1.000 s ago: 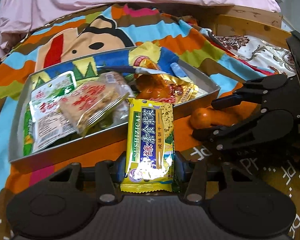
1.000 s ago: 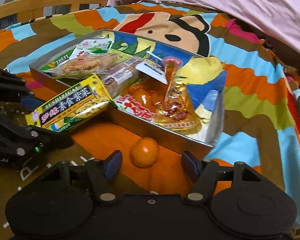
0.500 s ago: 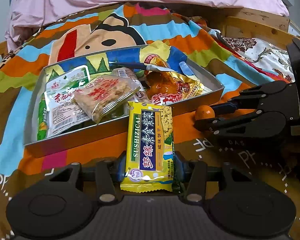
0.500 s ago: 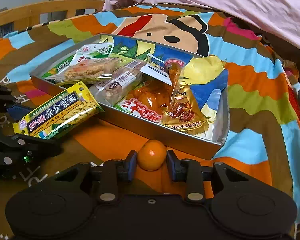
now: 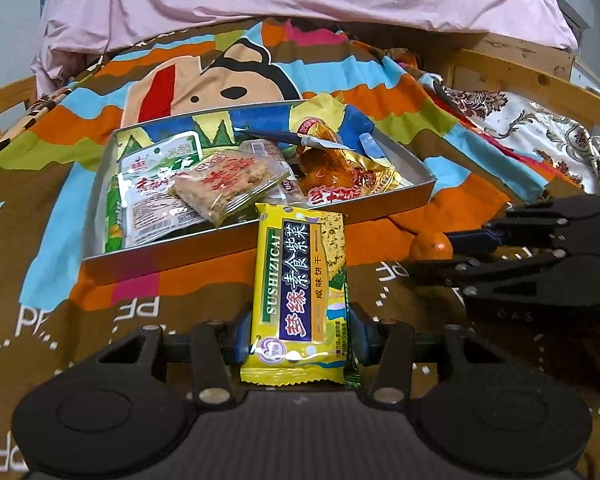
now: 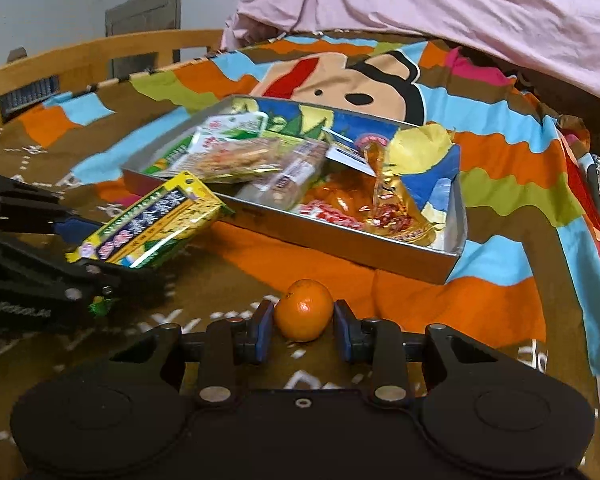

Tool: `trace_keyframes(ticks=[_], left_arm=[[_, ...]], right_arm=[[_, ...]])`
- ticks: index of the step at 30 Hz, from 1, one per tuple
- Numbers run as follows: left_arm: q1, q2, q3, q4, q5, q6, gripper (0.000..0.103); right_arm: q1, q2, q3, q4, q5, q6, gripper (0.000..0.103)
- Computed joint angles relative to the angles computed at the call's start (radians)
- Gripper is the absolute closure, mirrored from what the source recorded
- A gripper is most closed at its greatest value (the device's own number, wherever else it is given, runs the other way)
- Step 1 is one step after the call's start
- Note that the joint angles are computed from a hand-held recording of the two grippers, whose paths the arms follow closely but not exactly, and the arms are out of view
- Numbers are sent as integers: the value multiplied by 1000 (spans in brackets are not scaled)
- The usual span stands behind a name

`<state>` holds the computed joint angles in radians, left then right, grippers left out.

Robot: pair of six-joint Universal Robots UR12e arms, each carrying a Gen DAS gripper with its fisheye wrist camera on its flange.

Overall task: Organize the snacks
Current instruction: 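Lift the wafer bar with the left gripper while the right carries the mandarin toward the tin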

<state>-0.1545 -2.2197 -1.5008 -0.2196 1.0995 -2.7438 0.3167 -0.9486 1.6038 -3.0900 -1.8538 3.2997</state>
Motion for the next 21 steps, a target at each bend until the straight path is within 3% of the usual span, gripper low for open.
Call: trace_keyframes(ticks=[7, 21], left_arm=[[20, 34, -42, 6, -7, -29, 52], [53, 65, -69, 85, -21, -78, 52]], right_arm=[[28, -26, 30, -36, 11, 45, 69], [59, -12, -25, -100, 7, -27, 69]])
